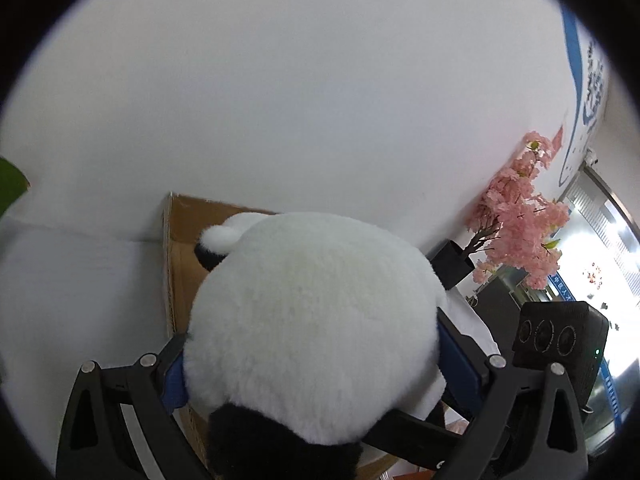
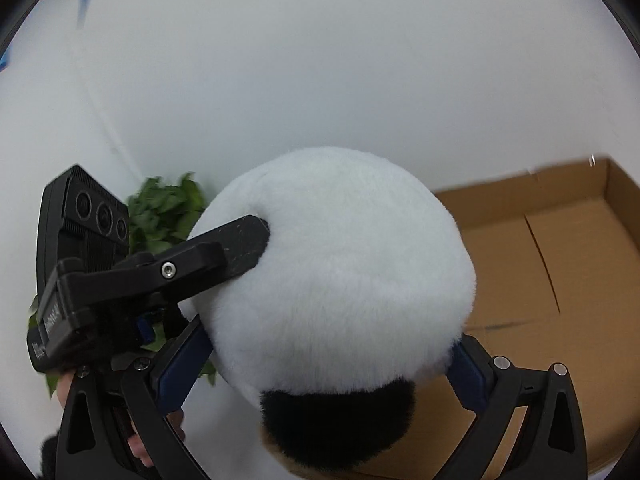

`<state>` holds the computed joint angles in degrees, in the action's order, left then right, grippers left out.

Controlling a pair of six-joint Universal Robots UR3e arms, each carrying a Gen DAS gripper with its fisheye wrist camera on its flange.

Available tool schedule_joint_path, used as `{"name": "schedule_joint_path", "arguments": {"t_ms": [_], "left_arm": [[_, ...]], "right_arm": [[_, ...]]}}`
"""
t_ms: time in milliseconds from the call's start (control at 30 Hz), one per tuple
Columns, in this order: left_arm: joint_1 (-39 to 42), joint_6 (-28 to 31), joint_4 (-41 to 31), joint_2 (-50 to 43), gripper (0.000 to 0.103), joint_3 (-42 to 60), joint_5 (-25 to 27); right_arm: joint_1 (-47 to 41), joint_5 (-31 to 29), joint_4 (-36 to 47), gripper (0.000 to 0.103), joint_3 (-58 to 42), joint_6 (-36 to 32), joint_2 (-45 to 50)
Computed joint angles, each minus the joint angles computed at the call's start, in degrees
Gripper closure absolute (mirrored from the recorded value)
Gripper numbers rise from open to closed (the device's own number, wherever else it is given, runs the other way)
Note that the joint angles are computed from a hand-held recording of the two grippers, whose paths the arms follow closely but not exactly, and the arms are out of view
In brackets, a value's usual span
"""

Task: Organize soft objects
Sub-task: 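Carry the panda plush into the cardboard box and open the right tool, then move the right tool to the blue towel and grasp it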

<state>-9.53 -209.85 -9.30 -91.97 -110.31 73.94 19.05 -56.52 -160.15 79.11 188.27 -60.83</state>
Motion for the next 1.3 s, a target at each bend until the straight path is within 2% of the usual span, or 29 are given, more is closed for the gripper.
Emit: {"name": "schedule_joint_path", "arguments": {"t_ms": [133, 233, 300, 400, 500, 600, 667, 767, 867, 933, 1000, 1067, 1133, 1167, 1233, 1267, 1300], "left_arm": [[4.5, -2.8, 5.1, -8.0, 0.004, -0.5, -7.1], [5.8, -4.8, 9.3, -11.4, 0.005, -1.1, -8.8], [5.5, -4.6, 5.4, -11.2, 0.004, 0.9, -7.9], [3.0, -3.3, -5.2, -10.4, 0.004, 6.8, -2.9], [1.1, -2.9, -9.8, -6.4, 0.005, 6.8, 2.3], [-0.7, -2.9, -11.9, 0.8, 0.005, 4.2, 6.5], [-5.1, -2.0, -15.9, 5.8, 0.005, 4.3, 13.5], [-13.1, -2.6, -22.2, 13.2, 0.005, 4.1, 23.3], [-24.6, -10.1, -30.4, 17.3, 0.005, 6.0, 34.0], [-35.2, -16.5, -34.0, 16.5, 0.005, 7.8, 42.0], [-46.6, -22.2, -36.7, 12.8, 0.005, 9.6, 51.4], [-53.6, -28.7, -41.2, 8.0, 0.005, 12.2, 54.9], [-56.9, -34.5, -41.0, 4.3, 0.005, 12.2, 54.7], [-58.2, -37.2, -39.0, 3.9, 0.005, 10.6, 53.7], [-59.1, -41.0, -30.4, 3.8, 0.005, 4.8, 50.3], [-59.9, -43.4, -27.9, 3.5, 0.005, 3.2, 50.0], [-60.7, -45.5, -26.6, 3.3, 0.005, 2.2, 50.3]], "right_arm": [[1.1, -6.5, 12.9, 0.000, -9.9, 2.7, 4.8], [2.7, -11.7, 20.5, 0.000, -19.2, 3.8, 10.1], [3.5, -13.5, 21.8, 0.000, -22.6, 4.2, 12.4], [4.7, -17.0, 25.6, 0.000, -25.1, 4.7, 12.3], [2.0, -17.0, 29.7, 0.000, -26.5, 2.0, 11.4], [0.9, -16.8, 28.3, 0.000, -18.8, 0.7, 4.4], [-0.2, -15.6, 27.3, 0.000, -14.8, -0.5, -0.2], [-3.0, -12.5, 21.8, 0.000, -1.1, -5.1, -13.7], [-10.7, -2.9, 20.6, 0.000, 15.6, -14.7, -30.6], [-18.6, 6.4, 27.2, 0.000, 24.7, -22.1, -42.6], [-28.2, 14.2, 48.1, 0.000, 28.8, -39.1, -54.6], [-38.5, 19.1, 69.9, 0.000, 33.0, -58.2, -66.6], [-44.8, 16.5, 88.1, 0.000, 34.4, -74.6, -73.8], [-47.3, 14.4, 93.9, 0.000, 36.0, -80.0, -76.6], [-52.4, 11.5, 103.8, 0.003, 39.3, -89.2, -82.0], [-52.9, 10.4, 104.2, 0.006, 41.0, -89.4, -83.6], [-50.9, 9.1, 100.6, 0.013, 44.1, -85.7, -85.0]]}}
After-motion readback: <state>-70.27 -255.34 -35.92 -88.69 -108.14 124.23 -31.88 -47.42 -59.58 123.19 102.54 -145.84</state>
